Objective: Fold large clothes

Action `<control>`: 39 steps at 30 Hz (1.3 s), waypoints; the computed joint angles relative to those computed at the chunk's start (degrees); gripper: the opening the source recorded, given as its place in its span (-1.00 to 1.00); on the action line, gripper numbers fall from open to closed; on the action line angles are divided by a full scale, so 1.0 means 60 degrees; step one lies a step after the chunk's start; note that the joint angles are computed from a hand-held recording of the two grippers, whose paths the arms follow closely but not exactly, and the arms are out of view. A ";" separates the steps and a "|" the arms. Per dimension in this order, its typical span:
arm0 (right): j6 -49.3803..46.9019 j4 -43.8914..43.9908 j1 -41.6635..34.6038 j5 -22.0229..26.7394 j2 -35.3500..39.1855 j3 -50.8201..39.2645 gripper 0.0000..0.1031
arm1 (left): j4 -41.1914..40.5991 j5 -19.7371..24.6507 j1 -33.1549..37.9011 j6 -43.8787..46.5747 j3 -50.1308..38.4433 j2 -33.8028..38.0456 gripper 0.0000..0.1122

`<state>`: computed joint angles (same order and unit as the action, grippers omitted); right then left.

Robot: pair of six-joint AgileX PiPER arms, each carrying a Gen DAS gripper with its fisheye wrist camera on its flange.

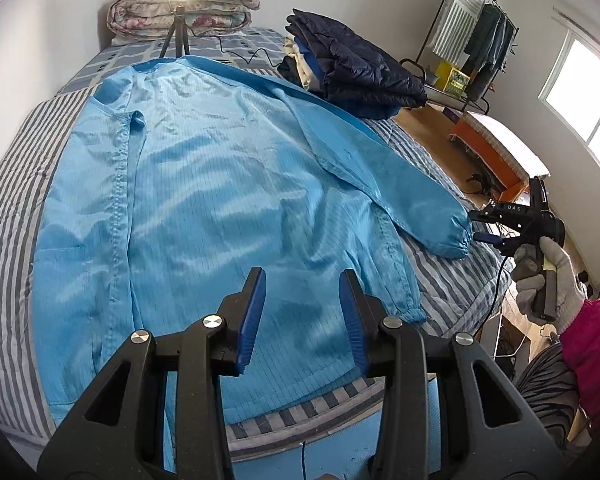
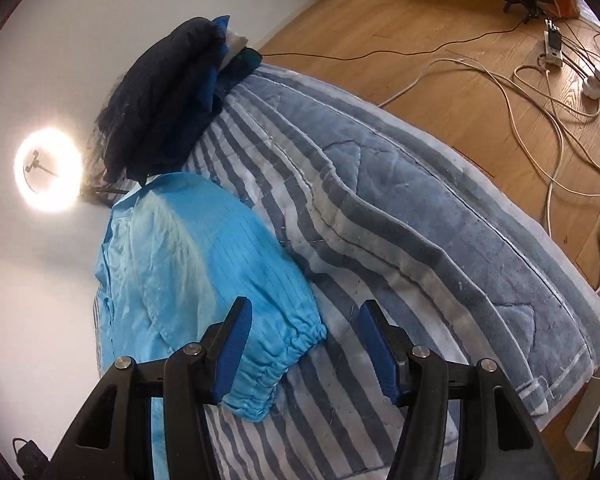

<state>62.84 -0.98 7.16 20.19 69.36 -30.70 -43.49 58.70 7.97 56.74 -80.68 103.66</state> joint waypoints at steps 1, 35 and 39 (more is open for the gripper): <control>-0.0045 -0.0053 0.0009 -0.0023 0.0186 -0.0098 0.14 | -0.0011 0.0047 0.0052 0.0018 -0.0039 0.0128 -0.32; -0.0068 -0.5342 0.7166 0.3672 0.5731 -0.8578 -1.00 | -0.0285 0.0526 0.1422 -0.1537 -0.1797 0.1452 -0.32; -0.3179 -0.3476 0.7635 0.3771 0.7194 -0.9914 -1.00 | -0.0195 0.0546 0.1536 -0.1785 -0.1948 0.1641 -0.32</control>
<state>43.76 -21.84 52.97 42.81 112.52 -90.19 -44.66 61.97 17.18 46.03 -92.37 113.50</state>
